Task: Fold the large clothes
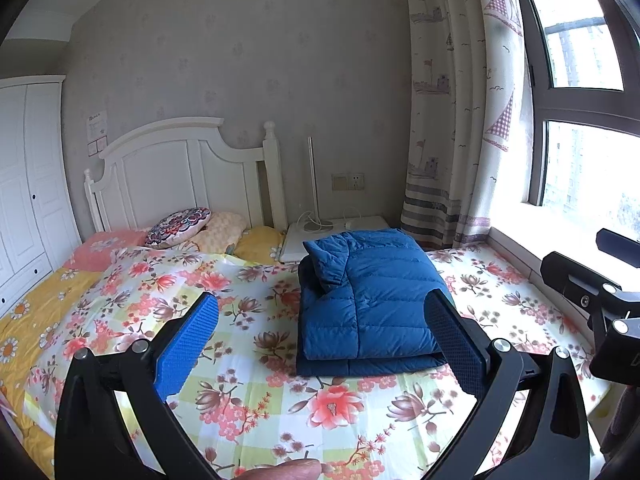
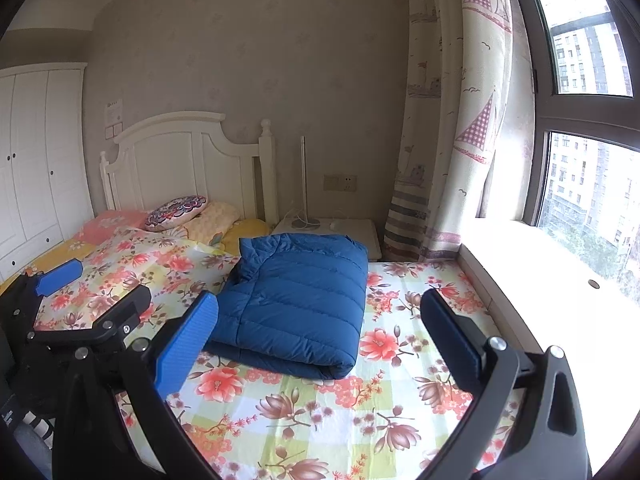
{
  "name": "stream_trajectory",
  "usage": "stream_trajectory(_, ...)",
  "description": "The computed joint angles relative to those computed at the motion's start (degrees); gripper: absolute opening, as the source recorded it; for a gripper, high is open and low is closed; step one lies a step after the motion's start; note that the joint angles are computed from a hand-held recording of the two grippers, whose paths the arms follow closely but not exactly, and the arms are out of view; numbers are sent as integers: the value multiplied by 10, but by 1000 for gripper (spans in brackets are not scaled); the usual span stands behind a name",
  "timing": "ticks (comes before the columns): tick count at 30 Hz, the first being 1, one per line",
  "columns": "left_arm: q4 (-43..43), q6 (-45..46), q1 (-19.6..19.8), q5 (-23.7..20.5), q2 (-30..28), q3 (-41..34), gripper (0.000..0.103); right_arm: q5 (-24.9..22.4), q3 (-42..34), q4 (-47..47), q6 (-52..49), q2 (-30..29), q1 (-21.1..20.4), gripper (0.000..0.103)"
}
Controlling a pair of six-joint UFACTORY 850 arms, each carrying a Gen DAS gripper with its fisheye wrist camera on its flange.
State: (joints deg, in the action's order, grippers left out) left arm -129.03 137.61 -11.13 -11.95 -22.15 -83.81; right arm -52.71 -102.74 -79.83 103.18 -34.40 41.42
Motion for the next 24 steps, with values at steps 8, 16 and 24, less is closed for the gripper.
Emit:
stream_trajectory(8, 41, -37, 0, 16, -35, -51, 99, 21, -53, 23, -49, -29, -21, 100)
stream_trajectory(16, 213, -215, 1, 18, -75, -110, 99, 32, -110, 54, -109, -64, -38, 100)
stream_trajectory(24, 264, -270, 1, 20, -101, -155, 99, 34, -150, 57, -132, -86, -50, 100)
